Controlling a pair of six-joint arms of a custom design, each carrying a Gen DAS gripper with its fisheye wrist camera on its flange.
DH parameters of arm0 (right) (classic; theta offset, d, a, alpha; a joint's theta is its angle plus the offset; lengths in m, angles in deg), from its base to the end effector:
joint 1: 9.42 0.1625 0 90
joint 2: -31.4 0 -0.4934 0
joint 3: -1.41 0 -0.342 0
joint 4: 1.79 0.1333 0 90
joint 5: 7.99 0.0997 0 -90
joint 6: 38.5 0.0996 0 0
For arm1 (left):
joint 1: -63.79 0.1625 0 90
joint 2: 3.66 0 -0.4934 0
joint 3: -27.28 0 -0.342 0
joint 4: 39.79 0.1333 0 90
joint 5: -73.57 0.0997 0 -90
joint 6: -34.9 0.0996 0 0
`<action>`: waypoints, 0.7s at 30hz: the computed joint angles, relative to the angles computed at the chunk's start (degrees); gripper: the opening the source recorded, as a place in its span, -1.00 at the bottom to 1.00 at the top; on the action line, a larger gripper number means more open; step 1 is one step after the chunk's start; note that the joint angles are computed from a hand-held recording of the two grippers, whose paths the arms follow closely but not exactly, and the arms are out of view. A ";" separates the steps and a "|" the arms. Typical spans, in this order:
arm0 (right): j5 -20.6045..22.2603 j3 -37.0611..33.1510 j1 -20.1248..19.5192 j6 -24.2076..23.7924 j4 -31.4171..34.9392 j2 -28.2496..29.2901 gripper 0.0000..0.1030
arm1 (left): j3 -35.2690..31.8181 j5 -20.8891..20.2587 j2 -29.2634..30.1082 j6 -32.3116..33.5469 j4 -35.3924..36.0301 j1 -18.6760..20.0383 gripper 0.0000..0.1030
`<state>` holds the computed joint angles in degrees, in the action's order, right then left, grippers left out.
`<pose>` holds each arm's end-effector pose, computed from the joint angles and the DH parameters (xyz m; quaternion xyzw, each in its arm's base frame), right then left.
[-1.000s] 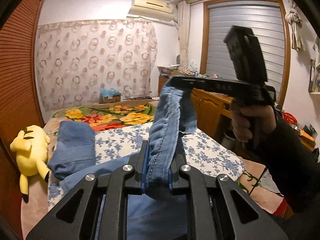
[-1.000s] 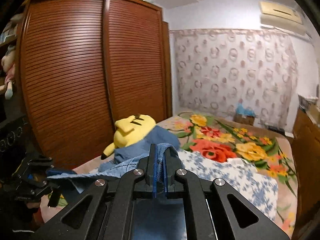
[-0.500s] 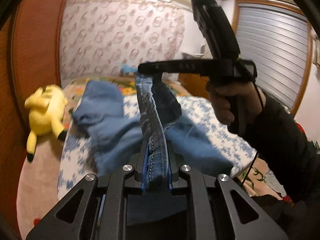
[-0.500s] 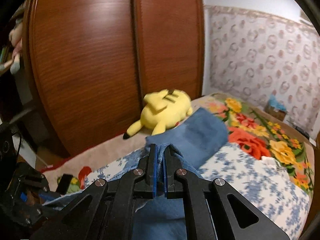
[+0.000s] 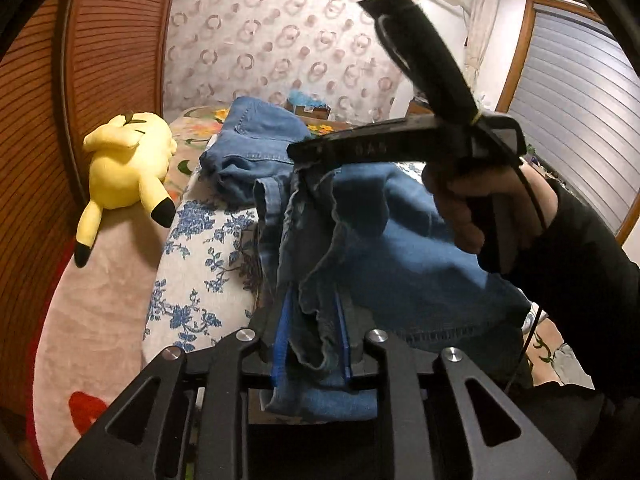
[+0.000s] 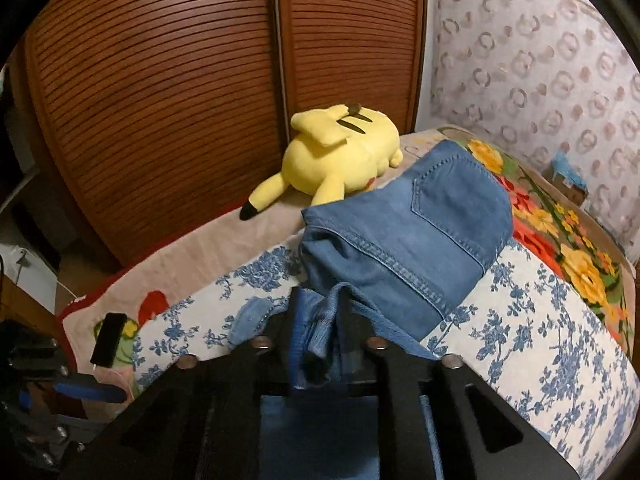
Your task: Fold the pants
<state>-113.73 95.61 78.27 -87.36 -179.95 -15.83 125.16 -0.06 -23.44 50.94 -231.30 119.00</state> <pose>0.0777 -0.7103 0.2682 0.3222 -0.8708 0.2589 0.2661 -0.2465 -0.6376 -0.0533 0.3899 0.8878 -0.2208 0.1048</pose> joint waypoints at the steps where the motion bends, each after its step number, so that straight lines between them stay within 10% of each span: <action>1: -0.25 -0.16 0.15 -0.12 -0.43 0.37 -0.22 | -0.30 -0.05 0.15 0.18 0.26 -0.01 -0.52; 6: 0.14 2.47 -0.07 -1.48 -3.94 -1.97 0.12 | -2.90 -0.10 1.88 1.15 2.99 -0.09 -0.34; 18: 4.96 17.98 -7.92 -2.03 -18.90 -11.00 0.17 | -7.04 2.30 4.66 0.04 7.23 1.03 -0.34; 21: 5.31 20.69 -10.26 -0.50 -22.22 -11.92 0.17 | -6.29 1.06 4.55 1.44 6.16 1.01 -0.65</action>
<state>-108.42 116.30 68.01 -87.86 -202.17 -27.76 118.88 1.00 -18.89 52.39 -225.14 120.01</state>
